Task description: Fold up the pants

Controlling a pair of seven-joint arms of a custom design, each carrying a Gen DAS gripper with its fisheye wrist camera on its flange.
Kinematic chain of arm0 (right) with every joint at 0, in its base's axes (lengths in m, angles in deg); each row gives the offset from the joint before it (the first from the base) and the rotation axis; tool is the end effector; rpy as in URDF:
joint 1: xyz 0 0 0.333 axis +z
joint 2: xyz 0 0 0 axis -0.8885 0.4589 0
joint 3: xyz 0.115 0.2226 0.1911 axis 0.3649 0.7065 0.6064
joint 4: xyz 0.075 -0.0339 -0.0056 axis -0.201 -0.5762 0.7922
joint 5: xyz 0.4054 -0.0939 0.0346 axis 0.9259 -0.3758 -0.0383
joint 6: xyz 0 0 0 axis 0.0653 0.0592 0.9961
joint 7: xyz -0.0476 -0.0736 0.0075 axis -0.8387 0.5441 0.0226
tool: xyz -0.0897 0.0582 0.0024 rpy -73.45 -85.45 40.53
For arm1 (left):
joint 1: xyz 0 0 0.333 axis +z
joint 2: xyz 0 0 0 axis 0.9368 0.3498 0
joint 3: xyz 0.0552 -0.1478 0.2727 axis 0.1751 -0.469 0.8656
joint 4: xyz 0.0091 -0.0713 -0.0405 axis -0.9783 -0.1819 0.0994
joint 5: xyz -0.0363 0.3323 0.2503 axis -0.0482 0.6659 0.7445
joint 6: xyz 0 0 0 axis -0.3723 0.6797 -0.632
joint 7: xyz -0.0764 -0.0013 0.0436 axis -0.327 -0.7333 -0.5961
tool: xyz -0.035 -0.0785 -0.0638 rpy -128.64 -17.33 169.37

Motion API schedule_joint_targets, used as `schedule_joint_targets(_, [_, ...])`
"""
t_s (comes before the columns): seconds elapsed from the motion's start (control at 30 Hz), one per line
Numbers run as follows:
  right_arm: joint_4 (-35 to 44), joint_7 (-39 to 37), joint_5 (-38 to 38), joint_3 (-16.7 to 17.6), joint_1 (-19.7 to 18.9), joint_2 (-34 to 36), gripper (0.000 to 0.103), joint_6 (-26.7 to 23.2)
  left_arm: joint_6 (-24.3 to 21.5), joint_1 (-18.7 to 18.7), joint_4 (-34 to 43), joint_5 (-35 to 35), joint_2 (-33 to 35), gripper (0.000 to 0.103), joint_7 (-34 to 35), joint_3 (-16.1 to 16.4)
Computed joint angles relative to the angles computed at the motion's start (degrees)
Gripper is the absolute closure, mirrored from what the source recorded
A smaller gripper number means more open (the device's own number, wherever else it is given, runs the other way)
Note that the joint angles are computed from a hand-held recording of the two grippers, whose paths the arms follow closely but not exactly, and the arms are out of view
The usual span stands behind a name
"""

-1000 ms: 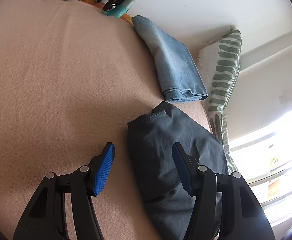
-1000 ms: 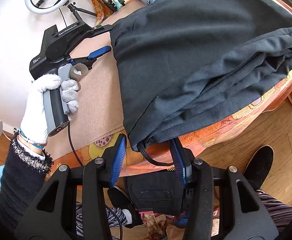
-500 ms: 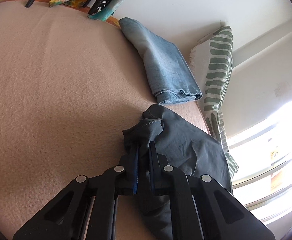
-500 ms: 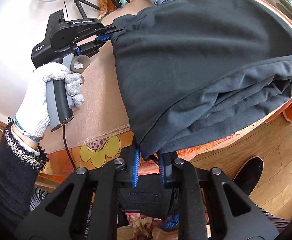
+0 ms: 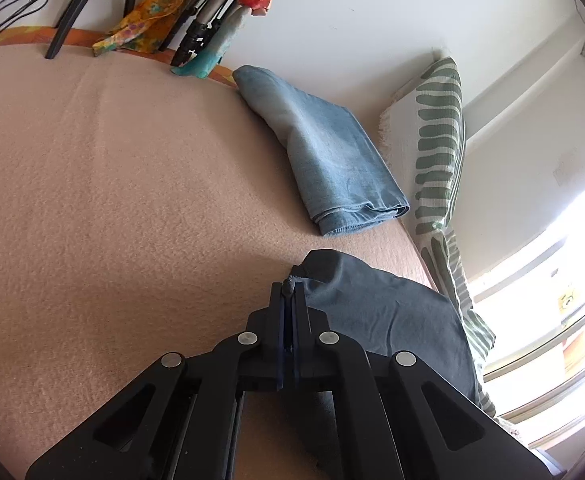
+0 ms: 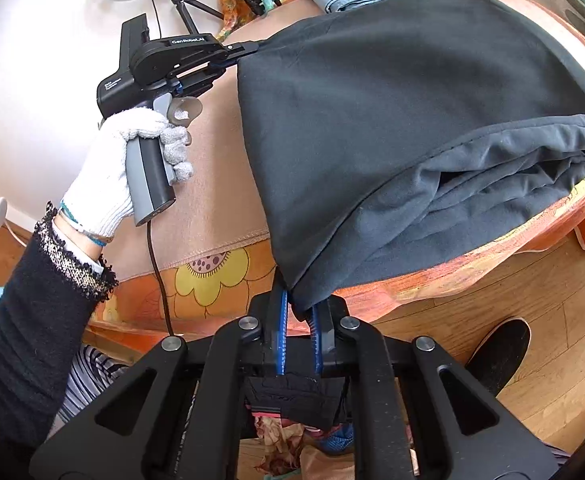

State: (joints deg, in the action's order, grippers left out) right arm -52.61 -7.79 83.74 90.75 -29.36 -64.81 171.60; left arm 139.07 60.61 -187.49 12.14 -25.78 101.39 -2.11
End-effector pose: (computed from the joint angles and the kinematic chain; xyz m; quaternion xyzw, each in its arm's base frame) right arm 0.4187 0.2991 0.4226 -0.7322 0.5937 0.0394 0.3315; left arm 0.5926 -0.1902 0.4555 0.6757 -0.5764 0.4591 0.0195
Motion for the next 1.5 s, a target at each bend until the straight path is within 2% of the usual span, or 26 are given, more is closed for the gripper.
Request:
schedule_joint_targets(0.07, [-0.33, -1.0, 1.14, -0.6, 0.18, -0.11, 0.095, -1.04, 1.21, -0.43, -0.4, 3.67, 0.11, 0.102, -2.23, 0.06])
schedule_joint_targets(0.13, [0.24, -2.54, 2.44, -1.22, 0.09, 0.46, 0.096, -4.29, 2.88, -0.93, -1.09, 8.87, 0.09, 0.102, -5.77, 0.1])
schedule_joint_targets(0.2, [-0.79, -1.91, 0.76, -0.28, -0.71, -0.69, 0.096, -4.96, 2.86, -0.75, -1.37, 10.45, -0.23, 0.101, -7.0, -0.02])
schedule_joint_targets(0.27, [-2.09, -3.24, 0.68, -0.62, -0.59, -2.94, 0.096, -6.68, 2.67, -0.57, -2.08, 11.59, -1.15, 0.097, -8.32, 0.12])
schedule_joint_targets(0.3, [-2.77, -4.59, 1.29, -1.05, -0.3, -4.33, 0.096, -7.24, 2.69, -0.7, -2.79, 15.11, -1.81, 0.094, -11.41, 0.52])
schedule_joint_targets(0.33, [-3.75, -5.08, 0.98, -1.06, -0.33, -6.03, 0.096, -7.16, 2.49, -0.79, -3.58, 19.21, -2.56, 0.09, -15.13, 0.97])
schedule_joint_targets(0.37, [-4.67, -5.32, 0.35, -1.03, -0.37, -7.71, 0.096, -6.7, 2.57, -0.81, -4.42, 20.29, -3.52, 0.09, -16.12, 1.14])
schedule_joint_targets(0.47, [-6.53, -6.46, 0.12, -2.39, 0.17, -11.73, 0.094, -4.65, 2.86, -1.51, -7.31, 21.81, -7.2, 0.09, -15.75, 1.71])
schedule_joint_targets(0.5, [-6.85, -6.38, -0.37, -2.81, -0.05, -12.68, 0.092, -3.78, 2.39, -2.3, -8.11, 19.83, -8.58, 0.09, -13.41, 2.16])
schedule_joint_targets(0.57, [-6.98, -5.26, -2.52, -3.11, -1.25, -13.5, 0.078, -1.19, 0.61, -4.59, -9.63, 14.29, -11.37, 0.09, -7.72, 3.34])
schedule_joint_targets(0.63, [-6.58, -4.01, -4.04, -4.22, -2.22, -13.13, 0.071, 1.7, -1.43, -7.6, -11.17, 7.33, -13.96, 0.09, -0.99, 4.46])
schedule_joint_targets(0.7, [-5.69, -4.2, -5.5, -5.69, -3.01, -11.83, 0.071, 4.07, -4.3, -10.19, -12.07, 2.14, -15.69, 0.09, 4.09, 4.96])
schedule_joint_targets(0.77, [-3.76, -4.1, -7.19, -7.01, -3.97, -9.22, 0.07, 5.35, -6.55, -12.06, -13.09, -0.14, -16.75, 0.09, 6.87, 4.45])
schedule_joint_targets(0.83, [-0.1, -5.2, -6.19, -9.19, -3.98, -5.56, 0.066, 4.12, -8.09, -13.47, -13.66, -0.27, -17.12, 0.09, 8.01, 3.4])
schedule_joint_targets(0.9, [3.07, -4.55, -6.31, -9.2, -6.11, -2.23, 0.065, 2.97, -8.51, -14.75, -14.07, -0.2, -17.15, 0.09, 9.01, 2.49])
schedule_joint_targets(0.93, [5.0, -5.79, -5.65, -9.52, -6.62, -0.77, 0.06, 1.09, -8.49, -15.23, -14.13, 0.05, -16.99, 0.09, 9.08, 2.1])
schedule_joint_targets(0.97, [7.23, -8.07, -4.27, -10.13, -6.97, 0.91, 0.05, -1.55, -8.59, -15.76, -14.05, -0.18, -16.69, 0.09, 9.65, 1.88])
schedule_joint_targets(1.1, [12.17, -8.68, -7.83, -7.85, -11.02, 6.22, 0.036, -2.51, -8.92, -16.93, -13.37, 1.09, -15.26, 0.09, 9.88, 0.8])
schedule_joint_targets(1.17, [14.75, -12.5, -3.34, -7.52, -12.2, 8.85, 0.03, -4.29, -9.25, -17.16, -12.92, 2.9, -14.38, 0.09, 9.94, 0.28])
schedule_joint_targets(1.23, [17.63, -16.87, 3.14, -7.23, -13.78, 11.59, 0.03, -7.93, -11.07, -17.25, -12.41, 4.02, -13.46, 0.09, 9.79, 0.15])
schedule_joint_targets(1.3, [19.98, -18.88, 5.76, -6.3, -15.6, 13.97, 0.029, -10.55, -12.06, -17.06, -12.0, 5.24, -12.42, 0.09, 8.83, -0.24])
schedule_joint_targets(1.43, [25.22, -26.63, 13.29, -3.94, -20.12, 18.51, 0.026, -19.18, -12.47, -17.07, -13.49, 6.16, -14.39, 0.09, 7.66, -0.49])
schedule_joint_targets(1.5, [27.15, -29.18, 14.3, -2.82, -21.83, 20.33, 0.024, -22.01, -12.44, -17.19, -14.61, 5.3, -16.62, 0.09, 7.16, 0.13])
